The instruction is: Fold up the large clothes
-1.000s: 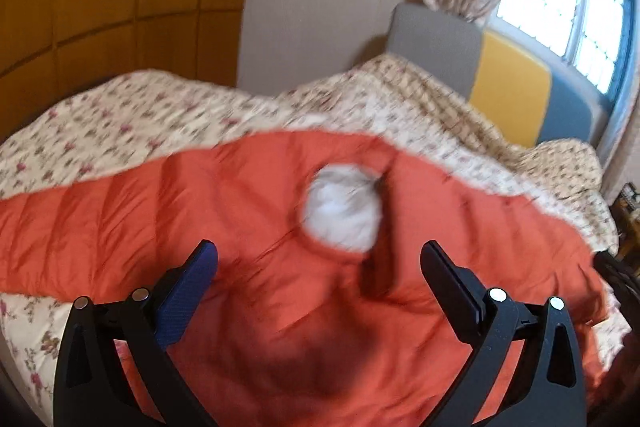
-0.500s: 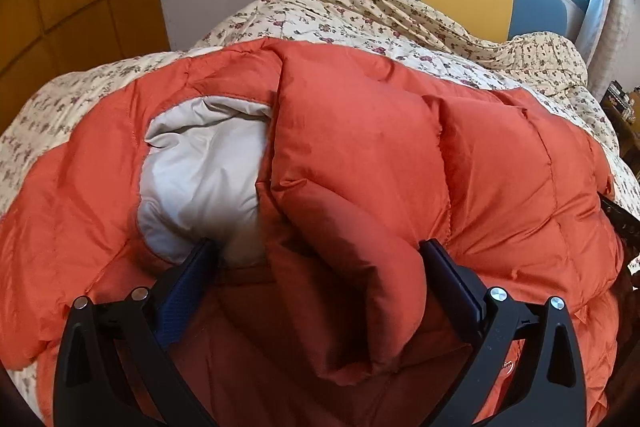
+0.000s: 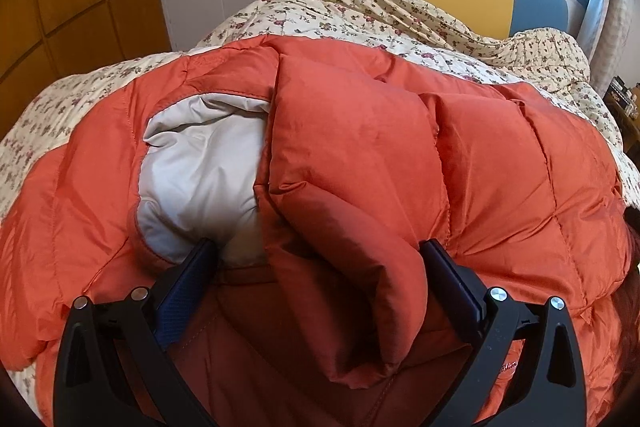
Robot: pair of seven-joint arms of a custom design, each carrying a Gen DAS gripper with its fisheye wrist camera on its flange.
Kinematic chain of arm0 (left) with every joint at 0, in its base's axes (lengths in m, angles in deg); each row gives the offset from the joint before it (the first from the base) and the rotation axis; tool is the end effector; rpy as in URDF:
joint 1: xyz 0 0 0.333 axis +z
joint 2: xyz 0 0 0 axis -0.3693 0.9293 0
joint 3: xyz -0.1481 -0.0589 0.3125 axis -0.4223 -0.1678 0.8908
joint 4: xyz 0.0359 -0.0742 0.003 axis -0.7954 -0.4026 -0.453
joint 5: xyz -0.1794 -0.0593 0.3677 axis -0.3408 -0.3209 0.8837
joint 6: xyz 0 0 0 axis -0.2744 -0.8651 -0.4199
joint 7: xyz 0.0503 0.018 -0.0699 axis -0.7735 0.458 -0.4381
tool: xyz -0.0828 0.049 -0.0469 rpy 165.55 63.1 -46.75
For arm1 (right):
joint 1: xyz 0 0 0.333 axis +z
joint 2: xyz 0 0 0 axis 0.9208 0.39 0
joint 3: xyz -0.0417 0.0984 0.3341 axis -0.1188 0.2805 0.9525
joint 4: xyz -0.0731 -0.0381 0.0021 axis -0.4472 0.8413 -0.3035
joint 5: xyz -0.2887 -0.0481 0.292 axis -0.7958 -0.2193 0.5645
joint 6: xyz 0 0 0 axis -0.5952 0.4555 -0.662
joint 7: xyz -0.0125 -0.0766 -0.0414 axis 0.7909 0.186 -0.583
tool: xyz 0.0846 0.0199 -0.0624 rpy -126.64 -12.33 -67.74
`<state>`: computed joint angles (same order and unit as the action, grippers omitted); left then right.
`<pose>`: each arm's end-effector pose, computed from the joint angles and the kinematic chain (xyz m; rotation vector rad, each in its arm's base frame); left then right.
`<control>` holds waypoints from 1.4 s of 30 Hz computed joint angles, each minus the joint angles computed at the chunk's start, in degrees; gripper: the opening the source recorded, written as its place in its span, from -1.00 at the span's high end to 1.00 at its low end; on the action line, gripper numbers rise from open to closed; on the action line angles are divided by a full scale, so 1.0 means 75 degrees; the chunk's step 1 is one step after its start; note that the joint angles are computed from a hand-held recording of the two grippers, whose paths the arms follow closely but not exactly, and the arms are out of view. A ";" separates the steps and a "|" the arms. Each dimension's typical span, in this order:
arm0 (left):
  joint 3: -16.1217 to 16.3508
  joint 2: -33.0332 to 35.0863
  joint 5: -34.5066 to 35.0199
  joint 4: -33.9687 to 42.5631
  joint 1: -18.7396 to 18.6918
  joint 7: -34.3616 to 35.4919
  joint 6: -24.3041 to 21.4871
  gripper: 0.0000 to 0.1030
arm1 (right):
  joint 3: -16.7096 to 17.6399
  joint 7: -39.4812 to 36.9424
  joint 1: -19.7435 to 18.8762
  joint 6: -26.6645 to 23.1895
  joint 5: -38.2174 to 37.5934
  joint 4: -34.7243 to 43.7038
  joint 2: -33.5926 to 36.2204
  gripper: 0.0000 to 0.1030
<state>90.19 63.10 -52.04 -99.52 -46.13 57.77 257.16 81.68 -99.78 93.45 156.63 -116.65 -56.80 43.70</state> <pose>0.6668 -0.2265 0.2499 -1.6603 2.0861 -0.7363 0.5819 0.2951 0.2708 -1.4409 2.0204 -0.7249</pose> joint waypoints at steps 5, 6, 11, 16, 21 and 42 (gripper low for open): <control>0.0008 -0.0002 0.0014 0.0003 -0.0005 -0.0014 -0.0014 -0.94 | -0.0001 -0.0763 0.0032 -0.0148 0.0789 0.0248 0.0391 0.07; -0.0014 -0.0001 0.0016 0.0015 0.0018 -0.0011 -0.0030 -0.94 | 0.0003 -0.1047 0.0093 -0.0310 0.1007 0.0309 0.0447 0.06; -0.0773 -0.0263 0.0007 -0.0097 0.0780 0.0168 -0.0273 -0.94 | -0.0191 -0.1261 0.0308 -0.0377 0.1229 0.0322 0.0512 0.05; -0.2800 -0.0960 -0.0598 -0.1103 0.2892 0.0582 0.0547 -0.94 | -0.0284 -0.1302 0.0397 -0.0400 0.1262 0.0295 0.0495 0.05; -0.3364 -0.1608 -0.0811 -0.2155 0.4027 0.0054 0.1412 -0.94 | -0.0307 -0.1311 0.0418 -0.0402 0.1276 0.0299 0.0498 0.04; -0.2217 -0.2490 0.1280 -0.4966 0.6147 -0.5722 0.3772 -0.62 | -0.0320 -0.1281 0.0436 -0.0417 0.1247 0.0289 0.0495 0.04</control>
